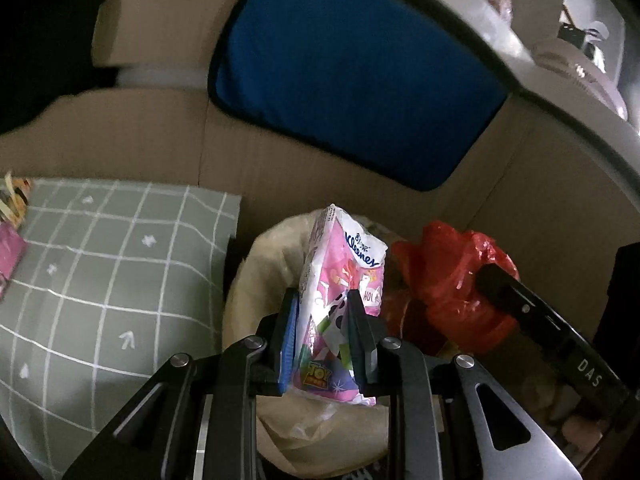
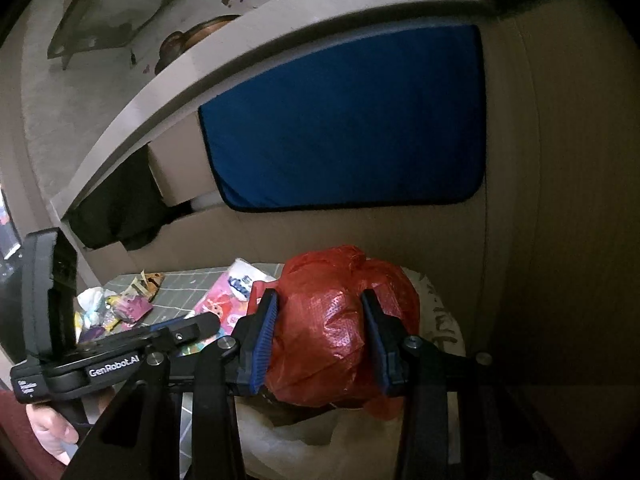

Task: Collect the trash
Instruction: 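Open both grippers over the trash bag, dropping tissue pack and red bag, then move both grippers back over the table toward the remaining trash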

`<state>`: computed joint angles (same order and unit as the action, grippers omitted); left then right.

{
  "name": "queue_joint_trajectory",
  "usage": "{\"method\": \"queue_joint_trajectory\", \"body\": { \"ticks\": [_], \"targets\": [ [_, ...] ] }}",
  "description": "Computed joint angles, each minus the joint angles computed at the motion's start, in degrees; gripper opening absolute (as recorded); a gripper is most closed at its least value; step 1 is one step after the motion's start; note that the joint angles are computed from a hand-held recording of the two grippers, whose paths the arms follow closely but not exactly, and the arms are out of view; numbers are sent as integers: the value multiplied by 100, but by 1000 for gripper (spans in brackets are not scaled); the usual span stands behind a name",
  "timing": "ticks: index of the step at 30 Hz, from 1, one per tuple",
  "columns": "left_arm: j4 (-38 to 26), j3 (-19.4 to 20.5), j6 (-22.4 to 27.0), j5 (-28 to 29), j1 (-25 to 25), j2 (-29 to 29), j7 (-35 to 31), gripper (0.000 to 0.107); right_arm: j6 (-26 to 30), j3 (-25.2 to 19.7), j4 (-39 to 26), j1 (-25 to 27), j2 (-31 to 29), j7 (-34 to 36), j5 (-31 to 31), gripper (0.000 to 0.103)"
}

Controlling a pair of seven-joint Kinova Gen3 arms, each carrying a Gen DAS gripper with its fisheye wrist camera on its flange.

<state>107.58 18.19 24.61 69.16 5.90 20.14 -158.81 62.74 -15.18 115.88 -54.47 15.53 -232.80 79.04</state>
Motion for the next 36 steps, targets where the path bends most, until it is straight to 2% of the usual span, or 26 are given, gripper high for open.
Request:
{"method": "queue_joint_trajectory", "body": {
  "ticks": [5, 9, 11, 12, 14, 15, 16, 18, 22, 27, 29, 31, 36],
  "targets": [
    [-268, -109, 150, -619, 121, 297, 761, 24, -509, 76, 164, 227, 79, -334, 117, 39],
    [-352, 103, 120, -803, -22, 450, 899, 24, -905, 112, 361, 415, 104, -703, 239, 39],
    [-410, 206, 254, -866, -137, 507, 903, 25, -1010, 107, 461, 456, 83, -900, 345, 39],
    [-422, 273, 323, -848, -219, 518, 849, 25, -991, 92, 499, 444, 75, -982, 412, 40],
    [-385, 388, 310, -645, -362, 512, 624, 36, -840, 47, 484, 391, 68, -962, 362, 46],
    [-413, 401, 362, -572, -415, 537, 538, 45, -727, 28, 448, 347, 73, -906, 296, 50],
    [-391, 423, 425, -444, -500, 501, 426, 49, -638, 16, 440, 305, 74, -885, 258, 58],
    [-249, 404, 434, -79, -628, 325, 120, 50, -382, -10, 349, 180, 103, -790, 159, 65],
    [89, 143, 291, 401, -649, -144, -378, 51, 219, -32, 59, -135, 208, -567, -183, 66],
    [704, -279, 215, 1141, -766, -758, -1365, 51, 68, -43, -86, -228, 158, -498, -219, 66],
    [941, -546, 363, 1356, -886, -1002, -1681, 51, 189, -43, -355, -340, 273, -187, -288, 65],
    [1104, -865, 580, 1409, -1027, -1193, -1825, 51, 188, 31, -605, -438, 356, 151, -363, 60],
    [1279, -1685, 974, 1259, -1326, -1514, -1965, 51, -231, 130, -1363, -463, 627, 1088, -295, 56]
  ]
}}
